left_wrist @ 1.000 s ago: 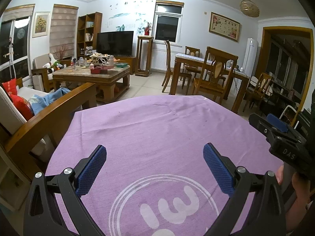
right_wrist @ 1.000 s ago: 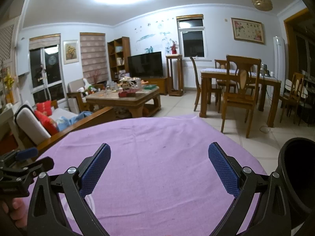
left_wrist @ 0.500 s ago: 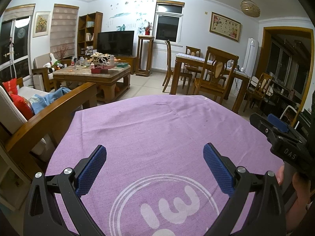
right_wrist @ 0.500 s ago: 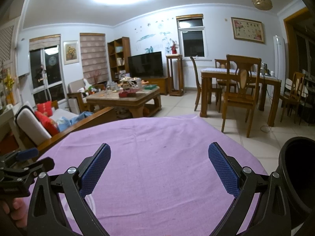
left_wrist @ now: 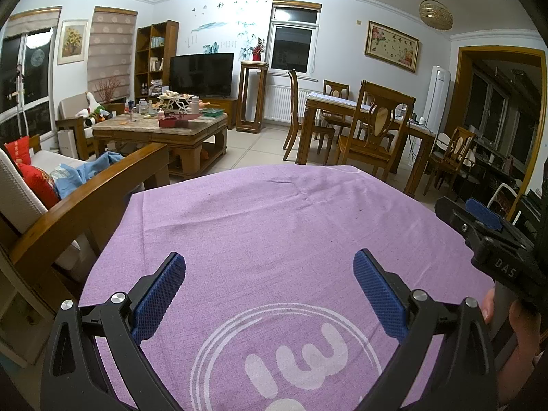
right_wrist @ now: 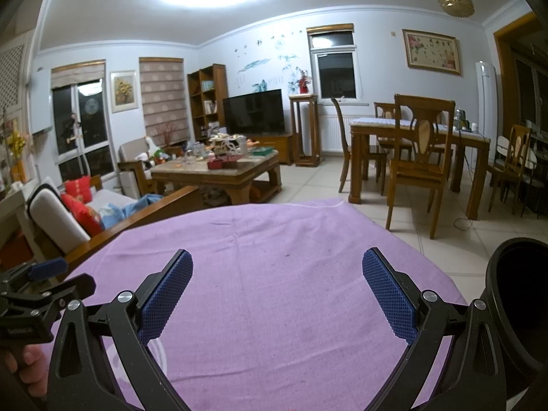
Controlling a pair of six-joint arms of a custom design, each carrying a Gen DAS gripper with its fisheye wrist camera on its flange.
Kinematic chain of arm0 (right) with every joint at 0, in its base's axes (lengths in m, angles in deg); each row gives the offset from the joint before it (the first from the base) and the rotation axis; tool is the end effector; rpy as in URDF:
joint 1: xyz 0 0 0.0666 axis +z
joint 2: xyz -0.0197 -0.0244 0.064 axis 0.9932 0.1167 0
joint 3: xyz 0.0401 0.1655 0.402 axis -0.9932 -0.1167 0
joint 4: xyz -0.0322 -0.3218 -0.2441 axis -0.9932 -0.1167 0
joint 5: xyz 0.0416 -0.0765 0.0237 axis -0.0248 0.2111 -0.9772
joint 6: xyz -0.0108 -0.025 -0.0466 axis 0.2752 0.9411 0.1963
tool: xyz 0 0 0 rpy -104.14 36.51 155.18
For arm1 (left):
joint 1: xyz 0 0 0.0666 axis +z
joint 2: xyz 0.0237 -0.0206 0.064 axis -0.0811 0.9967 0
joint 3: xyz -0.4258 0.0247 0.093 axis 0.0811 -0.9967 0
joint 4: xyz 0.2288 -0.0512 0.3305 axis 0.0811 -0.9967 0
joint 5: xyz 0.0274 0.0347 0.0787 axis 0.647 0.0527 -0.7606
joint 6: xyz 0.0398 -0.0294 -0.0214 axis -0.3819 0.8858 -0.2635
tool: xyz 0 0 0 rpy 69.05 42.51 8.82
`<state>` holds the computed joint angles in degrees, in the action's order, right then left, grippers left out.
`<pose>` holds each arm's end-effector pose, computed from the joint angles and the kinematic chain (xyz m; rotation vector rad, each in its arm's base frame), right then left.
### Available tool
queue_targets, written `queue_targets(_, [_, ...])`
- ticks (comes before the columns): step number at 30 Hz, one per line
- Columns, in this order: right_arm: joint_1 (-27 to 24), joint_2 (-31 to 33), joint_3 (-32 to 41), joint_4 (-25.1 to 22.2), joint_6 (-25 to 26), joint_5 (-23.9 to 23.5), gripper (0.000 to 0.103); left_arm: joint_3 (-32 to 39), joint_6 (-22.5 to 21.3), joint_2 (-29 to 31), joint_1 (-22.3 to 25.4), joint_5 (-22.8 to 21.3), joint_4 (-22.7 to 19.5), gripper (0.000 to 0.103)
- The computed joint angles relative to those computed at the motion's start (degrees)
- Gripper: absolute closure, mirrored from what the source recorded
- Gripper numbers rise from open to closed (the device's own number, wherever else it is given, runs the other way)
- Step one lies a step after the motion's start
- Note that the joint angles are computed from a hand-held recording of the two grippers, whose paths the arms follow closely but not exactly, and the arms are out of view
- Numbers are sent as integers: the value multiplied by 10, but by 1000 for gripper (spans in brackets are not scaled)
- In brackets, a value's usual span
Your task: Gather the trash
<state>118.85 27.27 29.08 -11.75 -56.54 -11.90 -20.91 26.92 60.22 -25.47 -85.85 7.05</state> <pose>0.4014 0.2783 0.2857 -0.3370 1.9365 0.3270 0.3251 -0.1112 0.3135 -0.1702 2.1118 -0.0424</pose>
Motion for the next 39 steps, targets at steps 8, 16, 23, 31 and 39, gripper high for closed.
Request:
queue_targets(8, [0,0,1,-3,-1,0,5,1,-1,0,1,0,-1,5])
queue_targets(16, [-4,1,1,-1,0,-4,5,2,-1,-1,1,0,-3,5])
queue_targets(23, [-4,1,1,-1,0,-4,5,2,-2,-1,2,1,-3,5])
queue_targets(31, [-5,3,2,1,-1,-6,5,0,-3,-4,3,1,-4,5])
queue_targets(39, [-5,5,1,4,-1,-5,5,1,-4,-4,5,3,-5,5])
